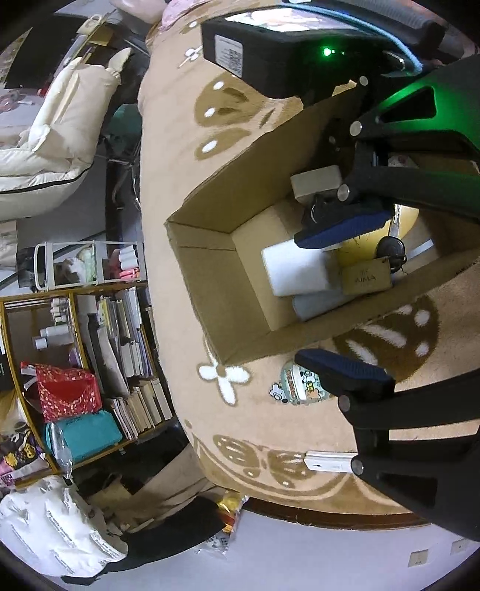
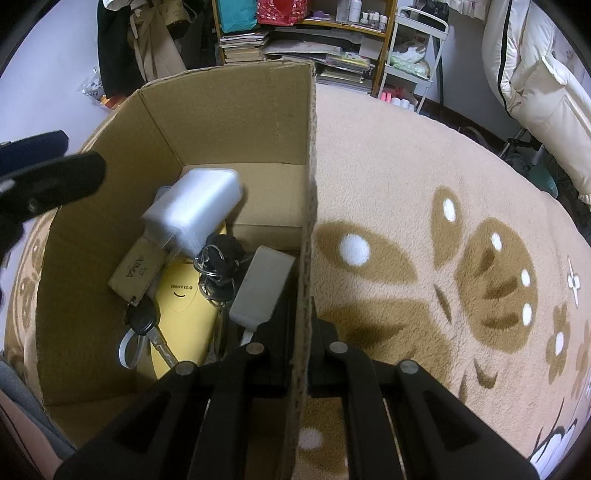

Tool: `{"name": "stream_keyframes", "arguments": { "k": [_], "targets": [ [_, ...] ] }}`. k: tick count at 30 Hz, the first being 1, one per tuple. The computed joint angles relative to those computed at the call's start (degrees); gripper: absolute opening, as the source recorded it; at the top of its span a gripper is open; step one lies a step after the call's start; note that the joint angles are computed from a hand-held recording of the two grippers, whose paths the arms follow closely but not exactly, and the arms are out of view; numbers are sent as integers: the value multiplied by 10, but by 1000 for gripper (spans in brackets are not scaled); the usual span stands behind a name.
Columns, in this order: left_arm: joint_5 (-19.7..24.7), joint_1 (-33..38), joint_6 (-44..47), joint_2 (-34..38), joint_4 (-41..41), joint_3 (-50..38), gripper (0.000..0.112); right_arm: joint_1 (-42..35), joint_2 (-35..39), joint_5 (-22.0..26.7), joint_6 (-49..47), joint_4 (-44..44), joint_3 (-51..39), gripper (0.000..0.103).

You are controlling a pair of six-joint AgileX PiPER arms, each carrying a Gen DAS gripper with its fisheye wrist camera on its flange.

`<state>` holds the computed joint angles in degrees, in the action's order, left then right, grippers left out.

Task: Organize rigid objects
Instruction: 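Open the left gripper to release the charger and withdraw, then move the left gripper to the clear Cheers earbud case and grasp it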

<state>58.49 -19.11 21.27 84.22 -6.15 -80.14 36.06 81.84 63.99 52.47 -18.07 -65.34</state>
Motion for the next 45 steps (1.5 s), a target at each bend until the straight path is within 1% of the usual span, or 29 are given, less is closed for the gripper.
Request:
{"name": "stream_keyframes", "arguments": {
  "k": [1, 2, 8, 10, 14, 17, 25, 28, 32, 35, 38, 41, 43, 45],
  "targets": [
    [4, 3, 1, 1, 1, -5, 62, 1, 0, 1, 1, 0, 0, 7],
    [3, 7, 4, 0, 1, -7, 71, 4, 1, 3, 5, -1, -2, 7],
    [-25, 33, 13, -8, 8, -13, 96, 3, 3, 2, 2, -1, -4, 7],
    [-32, 51, 13, -3, 3, -21, 97, 4, 3, 3, 3, -1, -4, 7],
    [-19, 87, 17, 24, -15, -56, 97, 4, 4, 3, 4, -1, -4, 7],
    [-36, 111, 35, 36, -22, -58, 97, 3, 3, 2, 3, -2, -3, 7],
    [-43, 166, 43, 97, -38, -83, 97, 4, 3, 4, 3, -1, -5, 7],
    [-38, 170, 36, 117, -37, -90, 97, 6, 3, 5, 4, -2, -6, 7],
    [-41, 172, 47, 133, -50, -83, 97, 5, 3, 5, 3, -1, -5, 7],
    [-50, 175, 59, 149, -60, -76, 97, 6, 3, 4, 4, -1, -5, 7],
    [-74, 175, 66, 162, -60, -63, 97, 7, 4, 5, 4, -1, -7, 7],
    [-66, 178, 81, 180, -76, -73, 97, 7, 4, 6, 4, -1, -7, 7],
    [-82, 171, 75, 184, -62, -66, 97, 8, 4, 5, 5, -1, -7, 7],
    [-81, 169, 84, 193, -62, -67, 97, 10, 7, 6, 6, -1, -10, 7]
  ]
}}
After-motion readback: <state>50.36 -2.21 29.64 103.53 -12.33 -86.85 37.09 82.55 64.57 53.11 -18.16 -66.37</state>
